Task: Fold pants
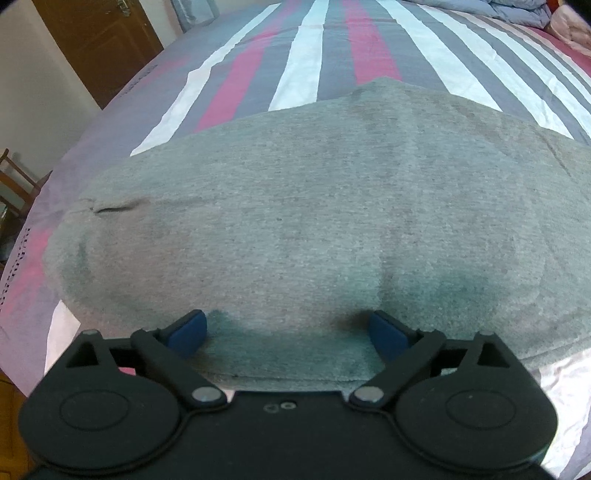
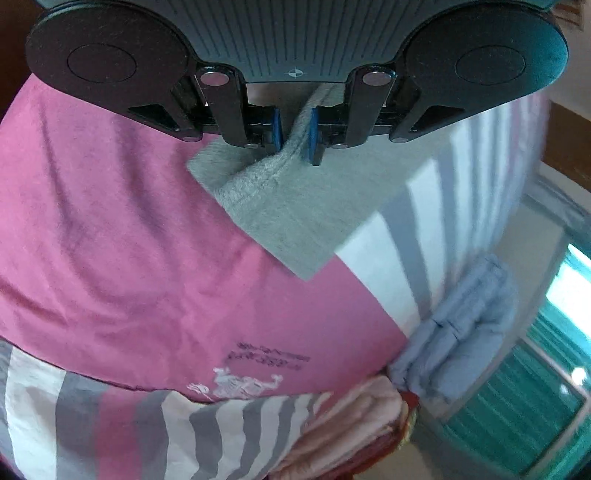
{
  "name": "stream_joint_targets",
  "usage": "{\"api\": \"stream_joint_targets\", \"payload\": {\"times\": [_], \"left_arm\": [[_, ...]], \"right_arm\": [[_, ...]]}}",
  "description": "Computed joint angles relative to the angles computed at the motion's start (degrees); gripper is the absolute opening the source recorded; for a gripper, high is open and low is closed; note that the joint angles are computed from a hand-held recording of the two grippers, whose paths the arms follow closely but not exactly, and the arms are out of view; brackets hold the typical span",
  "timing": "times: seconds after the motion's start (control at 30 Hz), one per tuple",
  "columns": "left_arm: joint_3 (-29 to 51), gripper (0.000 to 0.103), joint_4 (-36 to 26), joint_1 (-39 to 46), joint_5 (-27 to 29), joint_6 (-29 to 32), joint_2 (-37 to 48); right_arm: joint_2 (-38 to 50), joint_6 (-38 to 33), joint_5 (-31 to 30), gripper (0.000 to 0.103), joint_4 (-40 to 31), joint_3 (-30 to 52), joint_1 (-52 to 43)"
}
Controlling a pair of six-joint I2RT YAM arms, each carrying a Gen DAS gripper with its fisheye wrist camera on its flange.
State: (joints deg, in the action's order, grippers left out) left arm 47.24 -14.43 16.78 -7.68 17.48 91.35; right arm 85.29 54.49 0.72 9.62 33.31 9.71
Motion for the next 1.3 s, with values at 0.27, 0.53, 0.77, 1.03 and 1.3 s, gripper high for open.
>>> {"api": "stream_joint_targets", "payload": {"times": [0.27, 0.53, 0.77, 1.03, 1.3], "left_arm": [[0.4, 0.090, -0.3, 0.7, 1.0, 0.4, 0.1], [-0.5, 0.092, 0.2, 1.4, 1.8, 0.6, -0.9], [-0.5, 0.092, 0.3, 1.6, 2.0, 0.6, -0.9], [-0.6, 0.092, 0.3, 1.7, 2.2, -0.1, -1.1], [-1.4, 0.092, 1.2, 1.8, 2.3, -0.4, -2.1]], "right_arm": [[-3.5, -4.3, 4.8, 0.006, -9.2, 3.1, 3.3], [3.1, -10.2, 9.1, 0.010, -18.4, 9.8, 5.6], [-5.8, -7.0, 16.0, 0.028, -23.9, 8.1, 10.2], [7.7, -16.9, 21.6, 0.072, -20.7, 21.6, 20.8], [20.9, -22.0, 20.3, 0.074, -25.9, 27.1, 22.2]]}}
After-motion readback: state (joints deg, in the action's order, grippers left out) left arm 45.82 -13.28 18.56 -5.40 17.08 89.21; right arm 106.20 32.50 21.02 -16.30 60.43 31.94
